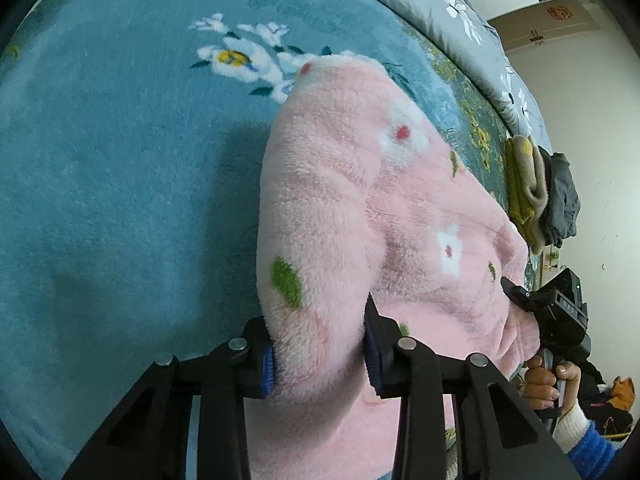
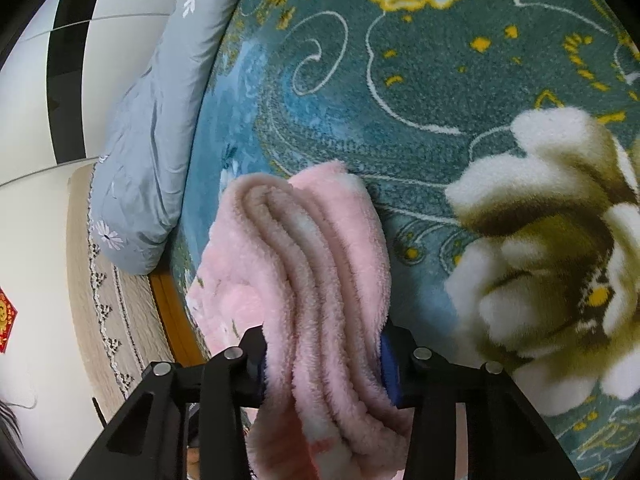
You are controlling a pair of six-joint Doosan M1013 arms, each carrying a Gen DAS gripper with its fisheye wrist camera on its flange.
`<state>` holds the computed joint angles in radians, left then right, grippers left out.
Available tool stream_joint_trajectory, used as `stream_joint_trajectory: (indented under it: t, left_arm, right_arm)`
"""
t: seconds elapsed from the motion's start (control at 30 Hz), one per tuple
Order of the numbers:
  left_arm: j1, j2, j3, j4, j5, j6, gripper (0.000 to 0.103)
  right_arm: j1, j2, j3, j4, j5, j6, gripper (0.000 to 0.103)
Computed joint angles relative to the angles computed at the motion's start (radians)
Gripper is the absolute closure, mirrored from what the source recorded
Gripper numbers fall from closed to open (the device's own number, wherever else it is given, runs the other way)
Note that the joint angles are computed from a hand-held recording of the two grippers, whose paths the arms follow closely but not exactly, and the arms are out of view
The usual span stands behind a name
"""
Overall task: Fold clothes
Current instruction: 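Grasp the bundle with the left gripper while the right gripper holds it, carry toward the clothes stack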
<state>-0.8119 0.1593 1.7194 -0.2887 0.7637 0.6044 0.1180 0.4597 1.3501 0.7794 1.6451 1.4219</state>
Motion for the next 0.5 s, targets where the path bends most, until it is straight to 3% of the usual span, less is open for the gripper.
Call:
stream_joint_trajectory:
  t: [0.23, 0.5]
  left_arm:
    - [0.027, 0.017, -0.043, 0.014, 0.028, 0.027, 0.069]
    - [0.012, 0.014, -0.09, 0.05, 0.04, 0.017, 0.07]
  right_arm:
    - [-0.008, -0.009, -0.02, 0.013, 0.014, 0.014, 0.06]
    - [-0.023, -0.01, -0.072, 0.018, 0.041, 0.029, 0.061]
